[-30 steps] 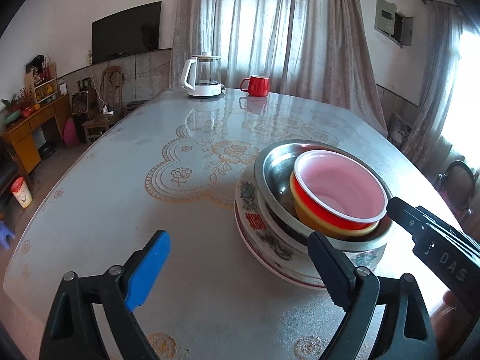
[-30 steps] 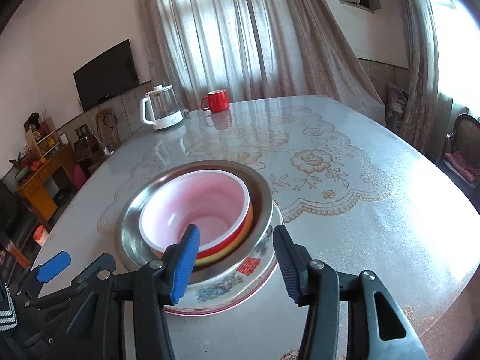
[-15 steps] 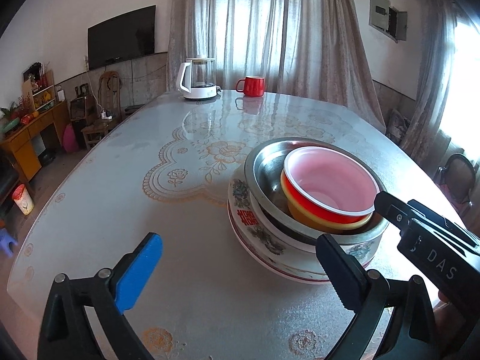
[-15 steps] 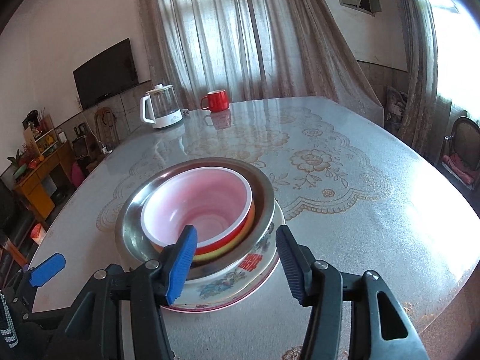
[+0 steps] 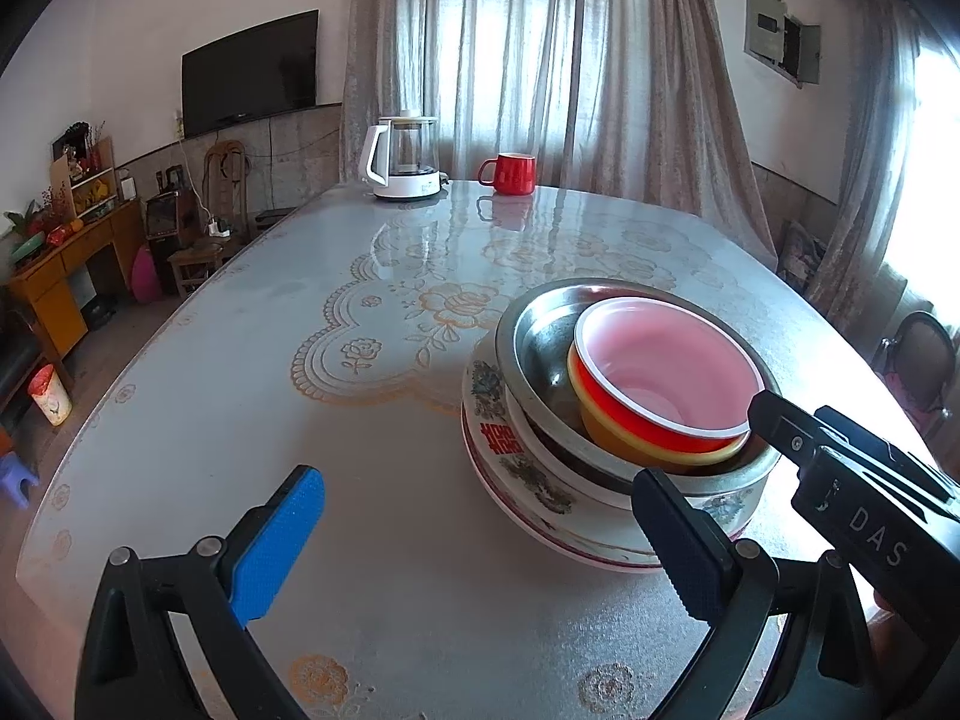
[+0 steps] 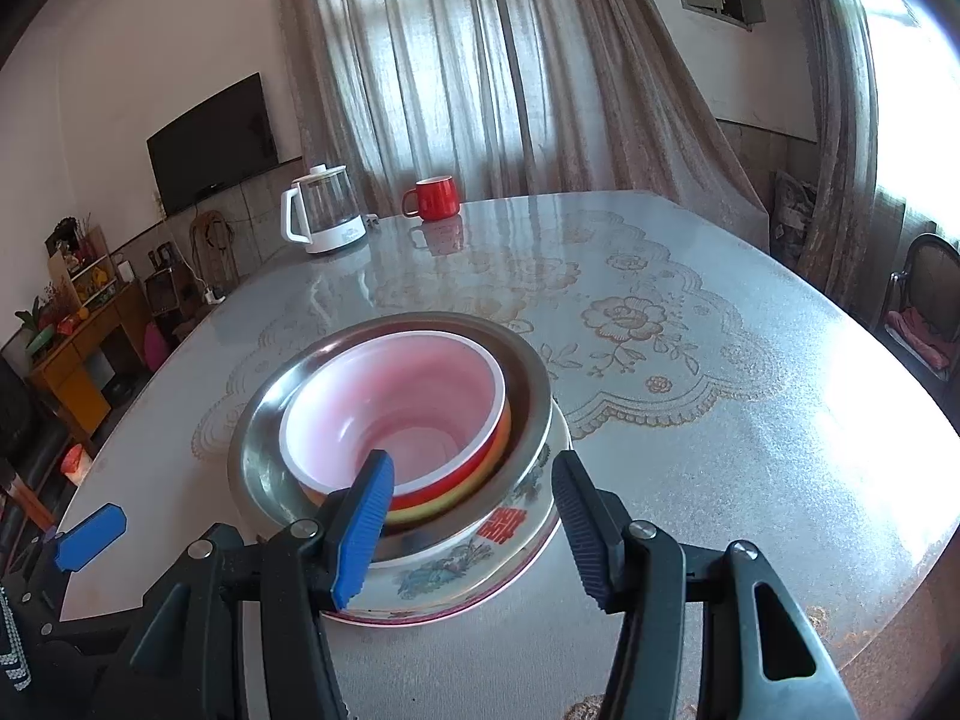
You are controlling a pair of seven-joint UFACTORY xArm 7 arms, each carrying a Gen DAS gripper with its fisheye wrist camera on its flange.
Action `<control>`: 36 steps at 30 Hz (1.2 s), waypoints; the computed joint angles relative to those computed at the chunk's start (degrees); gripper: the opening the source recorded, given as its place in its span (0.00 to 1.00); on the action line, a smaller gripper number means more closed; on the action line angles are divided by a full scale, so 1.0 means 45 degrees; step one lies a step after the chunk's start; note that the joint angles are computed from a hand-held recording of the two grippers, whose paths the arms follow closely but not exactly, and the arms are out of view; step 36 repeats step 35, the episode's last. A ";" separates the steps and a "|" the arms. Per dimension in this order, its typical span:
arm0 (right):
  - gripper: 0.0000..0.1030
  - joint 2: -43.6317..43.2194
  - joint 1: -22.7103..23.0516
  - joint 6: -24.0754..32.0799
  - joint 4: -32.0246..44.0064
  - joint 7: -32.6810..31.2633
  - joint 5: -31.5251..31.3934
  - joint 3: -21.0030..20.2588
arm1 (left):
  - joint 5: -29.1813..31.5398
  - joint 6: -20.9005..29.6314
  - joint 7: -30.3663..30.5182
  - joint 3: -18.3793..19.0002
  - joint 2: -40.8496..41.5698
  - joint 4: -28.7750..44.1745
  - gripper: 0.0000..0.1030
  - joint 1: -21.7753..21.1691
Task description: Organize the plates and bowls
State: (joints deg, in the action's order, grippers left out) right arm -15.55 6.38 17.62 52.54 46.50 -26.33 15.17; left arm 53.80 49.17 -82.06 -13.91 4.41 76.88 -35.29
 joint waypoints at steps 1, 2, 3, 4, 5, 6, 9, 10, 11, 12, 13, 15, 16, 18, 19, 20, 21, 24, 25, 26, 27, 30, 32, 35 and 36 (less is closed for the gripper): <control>0.54 0.0030 0.0031 -0.0007 0.0017 -0.0041 0.0055 -0.0033 | 0.0036 0.0064 -0.0019 -0.0002 0.0015 0.0020 1.00 -0.0012; 0.54 0.0033 0.0041 -0.0004 0.0011 -0.0050 0.0083 -0.0050 | 0.0074 0.0115 -0.0023 -0.0002 0.0031 0.0046 1.00 -0.0023; 0.54 0.0027 0.0042 -0.0008 0.0000 -0.0050 0.0093 -0.0059 | 0.0117 0.0161 -0.0041 -0.0005 0.0038 0.0062 1.00 -0.0041; 0.54 0.0032 0.0043 -0.0014 0.0000 -0.0059 0.0104 -0.0069 | 0.0140 0.0217 -0.0048 -0.0006 0.0054 0.0084 1.00 -0.0055; 0.54 0.0033 0.0048 -0.0014 0.0000 -0.0062 0.0114 -0.0068 | 0.0127 0.0296 -0.0023 -0.0010 0.0084 0.0128 1.00 -0.0071; 0.54 0.0033 0.0047 -0.0014 0.0000 -0.0063 0.0115 -0.0067 | 0.0122 0.0381 -0.0009 -0.0008 0.0109 0.0161 1.00 -0.0090; 0.54 0.0062 0.0085 -0.0007 0.0020 -0.0135 0.0171 -0.0100 | 0.0101 0.0490 0.0039 0.0015 0.0146 0.0217 1.00 -0.0130; 0.54 0.0065 0.0110 0.0004 0.0020 -0.0179 0.0210 -0.0117 | 0.0113 0.0505 0.0028 0.0022 0.0132 0.0207 1.00 -0.0137; 0.54 0.0071 0.0133 0.0012 0.0022 -0.0216 0.0252 -0.0131 | 0.0137 0.0542 0.0016 0.0026 0.0124 0.0209 1.00 -0.0145; 0.54 0.0062 0.0141 0.0007 0.0008 -0.0227 0.0272 -0.0135 | 0.0169 0.0583 -0.0005 0.0028 0.0126 0.0220 1.00 -0.0152; 0.54 0.0067 0.0131 0.0015 0.0017 -0.0224 0.0264 -0.0124 | 0.0173 0.0601 -0.0015 0.0031 0.0115 0.0217 1.00 -0.0152; 0.54 0.0067 0.0126 0.0014 0.0016 -0.0227 0.0267 -0.0120 | 0.0171 0.0566 -0.0051 0.0037 0.0096 0.0190 1.00 -0.0134; 0.54 0.0066 0.0125 0.0014 0.0016 -0.0227 0.0268 -0.0118 | 0.0180 0.0560 -0.0072 0.0038 0.0089 0.0180 1.00 -0.0127; 0.54 0.0071 0.0132 -0.0008 0.0020 -0.0245 0.0295 -0.0130 | 0.0219 0.0588 -0.0101 0.0032 0.0086 0.0184 1.00 -0.0125; 0.54 0.0071 0.0130 -0.0008 0.0020 -0.0246 0.0297 -0.0127 | 0.0249 0.0612 -0.0116 0.0025 0.0087 0.0192 1.00 -0.0131; 0.54 0.0070 0.0127 -0.0008 0.0020 -0.0247 0.0298 -0.0125 | 0.0298 0.0649 -0.0144 0.0015 0.0117 0.0226 1.00 -0.0146; 0.54 0.0070 0.0126 -0.0008 0.0020 -0.0248 0.0300 -0.0124 | 0.0336 0.0688 -0.0157 0.0012 0.0127 0.0244 1.00 -0.0161; 0.54 0.0055 0.0119 -0.0009 0.0012 -0.0244 0.0307 -0.0119 | 0.0347 0.0711 -0.0153 0.0017 0.0120 0.0251 1.00 -0.0171; 0.54 0.0055 0.0117 -0.0010 0.0012 -0.0245 0.0308 -0.0117 | 0.0347 0.0711 -0.0153 0.0018 0.0120 0.0251 1.00 -0.0172; 0.54 0.0057 0.0121 -0.0024 0.0007 -0.0256 0.0319 -0.0124 | 0.0367 0.0772 -0.0178 0.0012 0.0130 0.0270 1.00 -0.0186; 0.54 0.0065 0.0117 -0.0027 0.0021 -0.0263 0.0324 -0.0129 | 0.0422 0.0897 -0.0225 0.0004 0.0136 0.0290 1.00 -0.0214; 0.54 0.0070 0.0166 -0.0042 0.0014 -0.0391 0.0414 -0.0178 | 0.0503 0.1119 -0.0340 0.0006 0.0138 0.0342 1.00 -0.0256; 0.54 0.0080 0.0161 -0.0019 0.0046 -0.0430 0.0412 -0.0171 | 0.0501 0.1035 -0.0473 0.0016 0.0059 0.0239 0.99 -0.0218; 0.54 0.0086 0.0262 -0.0051 0.0059 -0.0702 0.0566 -0.0270 | 0.0356 0.0846 -0.0385 0.0010 0.0056 0.0224 1.00 -0.0141; 0.54 0.0086 0.0262 -0.0051 0.0059 -0.0702 0.0566 -0.0270 | 0.0356 0.0846 -0.0385 0.0010 0.0056 0.0224 1.00 -0.0141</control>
